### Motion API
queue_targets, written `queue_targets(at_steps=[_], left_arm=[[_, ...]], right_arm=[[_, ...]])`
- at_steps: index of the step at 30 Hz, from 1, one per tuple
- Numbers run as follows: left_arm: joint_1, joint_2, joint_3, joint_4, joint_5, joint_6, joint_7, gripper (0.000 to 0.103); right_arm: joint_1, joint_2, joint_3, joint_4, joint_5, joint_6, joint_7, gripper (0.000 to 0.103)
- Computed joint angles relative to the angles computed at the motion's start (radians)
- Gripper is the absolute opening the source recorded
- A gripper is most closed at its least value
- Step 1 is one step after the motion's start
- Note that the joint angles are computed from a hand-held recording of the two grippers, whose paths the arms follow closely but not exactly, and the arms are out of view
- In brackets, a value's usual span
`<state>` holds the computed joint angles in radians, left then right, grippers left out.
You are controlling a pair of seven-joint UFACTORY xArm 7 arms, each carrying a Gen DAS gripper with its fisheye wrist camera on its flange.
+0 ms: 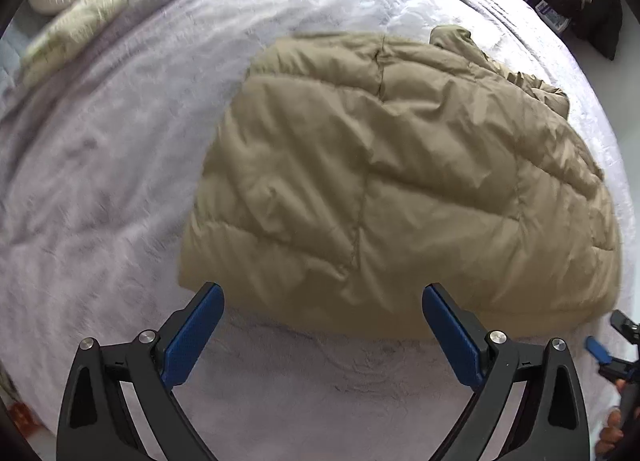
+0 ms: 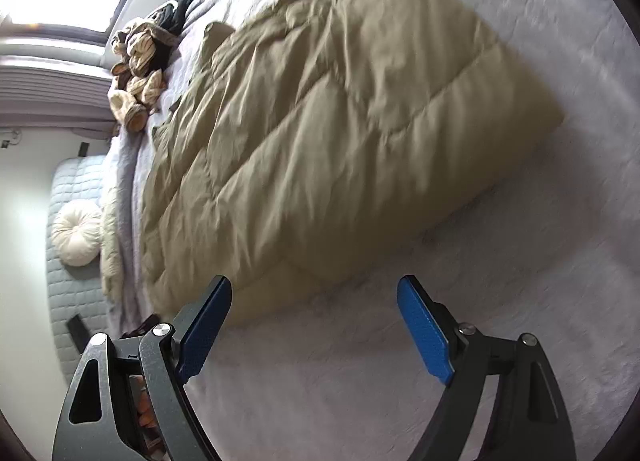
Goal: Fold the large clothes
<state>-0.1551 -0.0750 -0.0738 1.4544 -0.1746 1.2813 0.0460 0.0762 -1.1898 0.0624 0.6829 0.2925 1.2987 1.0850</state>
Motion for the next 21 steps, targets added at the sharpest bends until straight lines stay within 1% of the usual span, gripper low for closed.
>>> queue_targets(at_steps=[1,3,6,9,12,16,21], left_arm=[[0.005,0.000,0.010,-0.005,-0.040,0.011,0.012,0.100],[0.027,-0.007,0.040,-0.032,-0.162,0.027,0.027,0.100],[0.059,-0.016,0.071,-0.077,-0.302,0.036,0.021,0.100],[0.083,-0.025,0.084,-0.118,-0.376,0.028,0.001,0.100],[0.093,-0.039,0.087,-0.150,-0.420,0.019,0.000,0.100],[0.094,-0.038,0.086,-0.165,-0.452,0.018,0.020,0.100],[0.093,-0.022,0.080,-0.193,-0.510,-0.031,-0.004,0.100]], right_arm=[[0.000,-0.010,0.002,-0.010,0.009,-0.005,0.009,0.087],[-0.005,-0.051,-0.004,-0.049,0.038,-0.035,0.036,0.087],[-0.009,-0.118,-0.012,-0.113,0.081,-0.086,0.082,0.087],[-0.017,-0.187,-0.019,-0.171,0.101,-0.115,0.125,0.087],[-0.016,-0.235,-0.022,-0.209,0.112,-0.127,0.159,0.087],[-0.009,-0.277,-0.020,-0.242,0.116,-0.148,0.186,0.087],[0.004,-0.280,-0.023,-0.265,0.110,-0.193,0.183,0.087]])
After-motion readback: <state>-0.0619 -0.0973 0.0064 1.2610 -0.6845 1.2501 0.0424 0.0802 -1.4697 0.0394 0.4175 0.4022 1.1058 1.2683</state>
